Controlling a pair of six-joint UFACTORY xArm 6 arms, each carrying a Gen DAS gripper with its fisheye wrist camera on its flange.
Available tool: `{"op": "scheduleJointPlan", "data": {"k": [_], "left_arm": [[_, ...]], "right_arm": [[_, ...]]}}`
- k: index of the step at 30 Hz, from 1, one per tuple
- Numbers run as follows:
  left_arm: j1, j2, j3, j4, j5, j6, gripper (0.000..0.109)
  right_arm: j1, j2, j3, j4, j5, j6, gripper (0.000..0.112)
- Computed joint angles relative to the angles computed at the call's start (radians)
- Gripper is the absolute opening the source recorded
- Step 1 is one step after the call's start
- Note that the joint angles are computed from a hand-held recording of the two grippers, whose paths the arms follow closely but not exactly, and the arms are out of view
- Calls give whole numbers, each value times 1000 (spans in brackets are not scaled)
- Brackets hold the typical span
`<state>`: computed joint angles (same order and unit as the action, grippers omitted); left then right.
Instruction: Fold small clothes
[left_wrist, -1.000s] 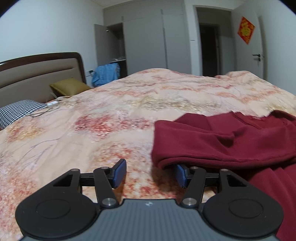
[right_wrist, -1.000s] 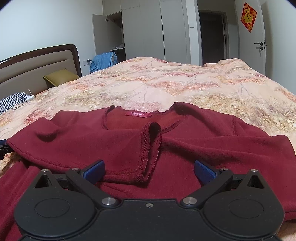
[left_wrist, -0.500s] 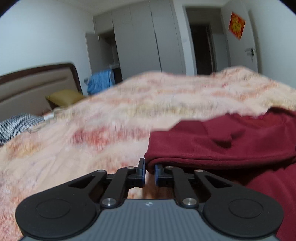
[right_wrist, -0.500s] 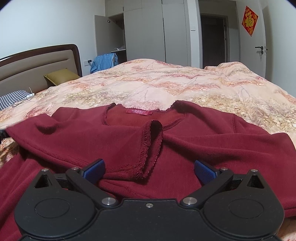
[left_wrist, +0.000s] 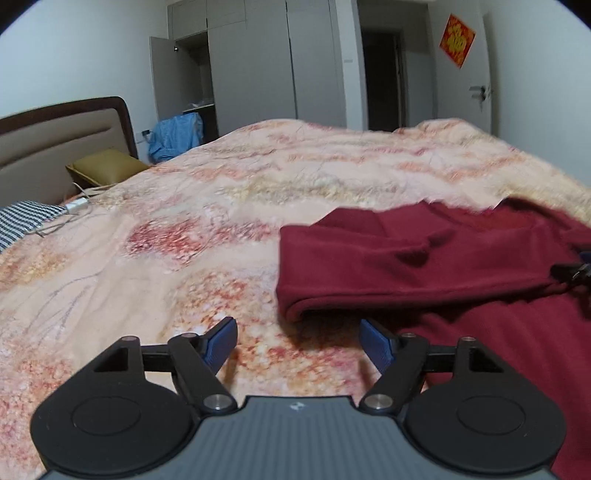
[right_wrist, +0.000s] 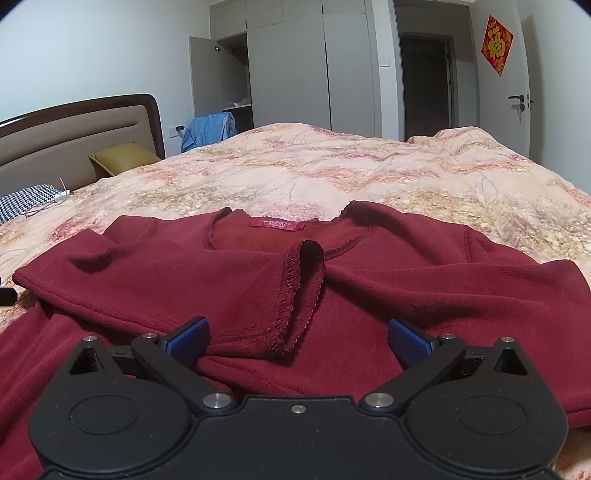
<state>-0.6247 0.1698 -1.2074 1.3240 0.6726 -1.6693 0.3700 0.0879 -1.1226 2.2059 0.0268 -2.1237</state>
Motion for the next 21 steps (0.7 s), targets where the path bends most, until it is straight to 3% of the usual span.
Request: {"op": "scheduleJointPlan", "data": {"k": [2,6,8,11,18,21], "left_arm": [[4,15,-30,21,16,-56,93],[39,121,-175,14,48,-109,94],[63,197,-266,-67,54,-32,94],[72,300,-390,-218,149,103,93],[87,257,-308,-156,93,-17,96],[79,184,-221,-117,61,-85,99]], "right_arm": [[-3,-1,2,8,4,-8,103],[-3,-1,3,9,5,-8,103],[-4,-3,5,9,8,-6,103],[-5,-4,8,6,14,2,103],[-7,-5,11,-16,19,26,103],[-10,-20,39,-156,41,179,103]]}}
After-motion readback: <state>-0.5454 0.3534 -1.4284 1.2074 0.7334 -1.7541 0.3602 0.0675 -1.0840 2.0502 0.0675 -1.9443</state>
